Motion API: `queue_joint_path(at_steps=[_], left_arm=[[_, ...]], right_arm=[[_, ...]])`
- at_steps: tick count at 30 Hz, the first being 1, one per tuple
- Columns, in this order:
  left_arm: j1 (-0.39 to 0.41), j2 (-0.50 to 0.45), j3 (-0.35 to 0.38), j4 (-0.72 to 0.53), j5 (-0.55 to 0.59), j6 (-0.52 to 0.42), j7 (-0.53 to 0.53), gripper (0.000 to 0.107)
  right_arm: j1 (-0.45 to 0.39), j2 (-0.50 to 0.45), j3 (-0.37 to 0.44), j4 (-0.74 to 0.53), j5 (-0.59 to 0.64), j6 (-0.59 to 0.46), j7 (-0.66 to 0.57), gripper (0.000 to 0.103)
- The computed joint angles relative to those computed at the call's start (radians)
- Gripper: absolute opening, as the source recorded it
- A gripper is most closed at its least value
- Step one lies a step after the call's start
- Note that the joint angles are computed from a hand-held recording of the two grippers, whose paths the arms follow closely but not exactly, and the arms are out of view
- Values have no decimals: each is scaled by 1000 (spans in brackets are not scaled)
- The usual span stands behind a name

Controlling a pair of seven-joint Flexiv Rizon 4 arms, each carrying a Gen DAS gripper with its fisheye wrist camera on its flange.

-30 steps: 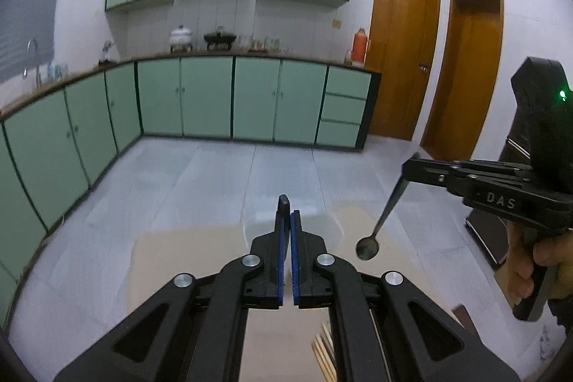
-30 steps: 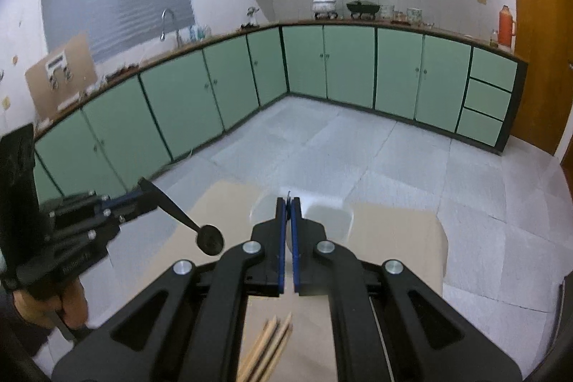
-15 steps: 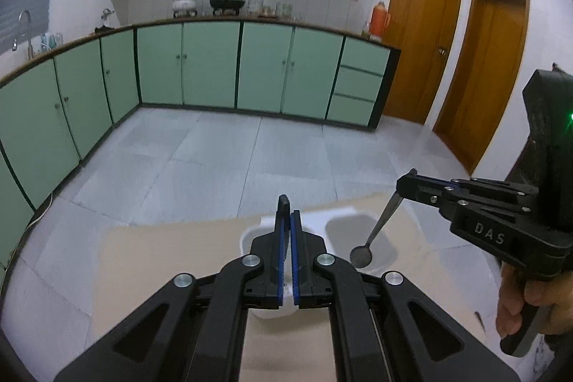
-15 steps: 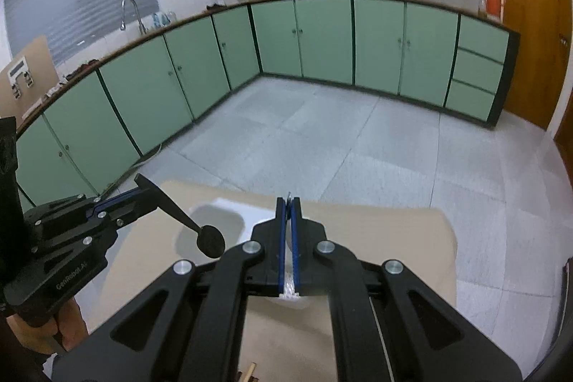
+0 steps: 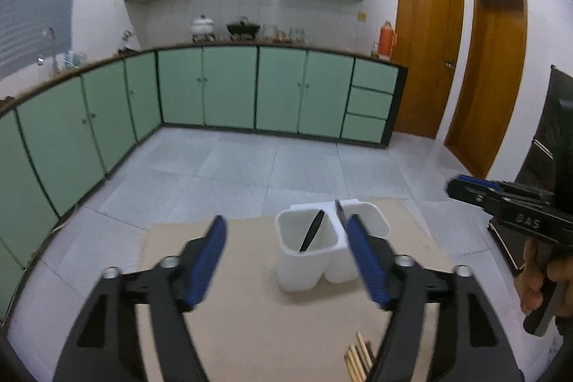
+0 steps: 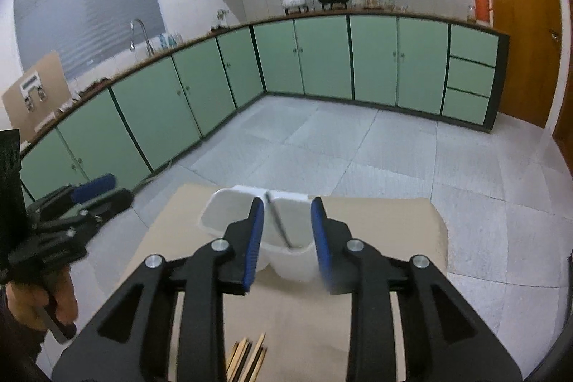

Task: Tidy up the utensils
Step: 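Drop the black spoon into the holder with left tool while right tool drops silver spoon, then grasp a plain wooden chopstick with the left tool while the right tool grasps another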

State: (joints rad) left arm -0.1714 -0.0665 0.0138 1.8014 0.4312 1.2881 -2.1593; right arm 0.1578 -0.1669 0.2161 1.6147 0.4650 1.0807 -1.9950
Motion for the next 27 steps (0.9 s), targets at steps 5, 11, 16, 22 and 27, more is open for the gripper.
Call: queue_joint_path(at_steps=[5, 11, 16, 22, 27], left_arm=[[4, 193, -24, 182, 92, 4, -130, 91], [75, 420, -175, 405, 216, -38, -343, 93], [142, 573, -327, 581, 220, -44, -500, 93], [176, 621, -423, 688, 153, -38, -549, 93], [201, 571, -503, 686, 155, -26, -555, 93]], right_arm=[[-32, 200, -2, 209, 159, -5, -138, 34], [10, 446, -3, 554, 231, 66, -226, 35], [76, 548, 50, 794, 251, 151, -214, 35], [167, 518, 108, 914, 210, 255, -140, 35], [232, 464, 64, 926, 171, 330, -113, 33]])
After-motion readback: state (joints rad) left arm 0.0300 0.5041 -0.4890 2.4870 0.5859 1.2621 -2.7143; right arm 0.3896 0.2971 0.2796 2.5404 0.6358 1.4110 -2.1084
